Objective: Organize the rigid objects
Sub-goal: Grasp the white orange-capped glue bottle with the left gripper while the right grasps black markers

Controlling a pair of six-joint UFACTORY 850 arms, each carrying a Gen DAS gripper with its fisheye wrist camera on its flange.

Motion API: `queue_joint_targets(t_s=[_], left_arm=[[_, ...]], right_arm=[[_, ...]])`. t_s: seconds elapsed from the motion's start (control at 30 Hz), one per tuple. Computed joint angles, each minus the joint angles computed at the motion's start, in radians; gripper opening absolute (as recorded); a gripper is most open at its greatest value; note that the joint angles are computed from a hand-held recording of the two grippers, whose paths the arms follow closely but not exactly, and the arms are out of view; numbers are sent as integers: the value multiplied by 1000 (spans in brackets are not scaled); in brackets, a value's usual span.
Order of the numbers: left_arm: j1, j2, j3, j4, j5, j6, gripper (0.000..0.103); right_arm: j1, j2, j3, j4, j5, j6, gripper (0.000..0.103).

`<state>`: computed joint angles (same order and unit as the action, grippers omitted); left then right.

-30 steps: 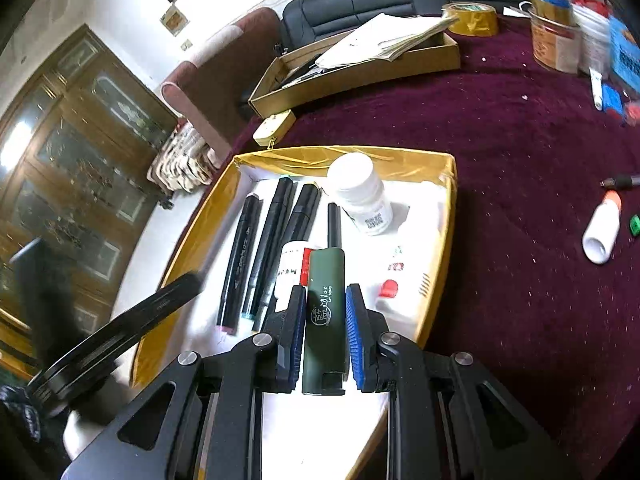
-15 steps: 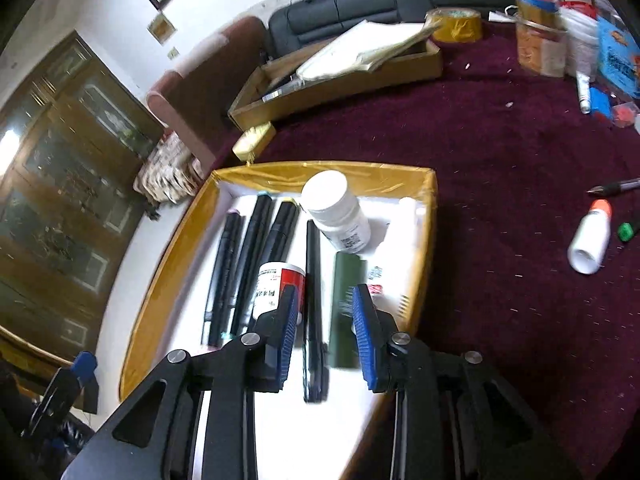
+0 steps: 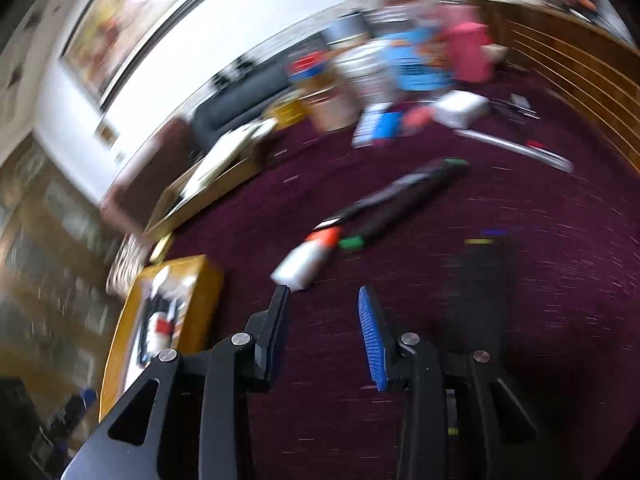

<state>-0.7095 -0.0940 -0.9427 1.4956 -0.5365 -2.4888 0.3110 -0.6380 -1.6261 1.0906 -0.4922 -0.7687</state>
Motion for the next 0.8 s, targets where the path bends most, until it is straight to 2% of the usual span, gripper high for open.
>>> queue_joint_targets(t_s=[0.13,0.27,0.43,0.5,0.53,0.6,0.7,0.8], left_arm=[[1,-99,-116,-83,80,144,63],[7,-207,-257,-262,129,405,63],[28,-337,-443,-532,97,770,63],[42,-379,-499,-592,95,857,63],[50,-413,-546,-639,68,918,63],[62,-464,-611,-674,43,994,63],[76,-567,-742,-683,-48,1083,63],[99,-649,-842,-717,-62,1173,63]], right_arm=[[-60,-13,10,34,14,1,31],[-99,-44,-1,102,22,-36,31],[-124,-77,-15,179,24,-109,31],[-133,-80,-7,252,2,-173,31],[-136,-79,-3,275,-3,-195,31],[-137,-78,6,296,-3,-220,31],[-141,-88,0,273,-32,-192,31],[-144,-94,-3,260,-43,-175,31]])
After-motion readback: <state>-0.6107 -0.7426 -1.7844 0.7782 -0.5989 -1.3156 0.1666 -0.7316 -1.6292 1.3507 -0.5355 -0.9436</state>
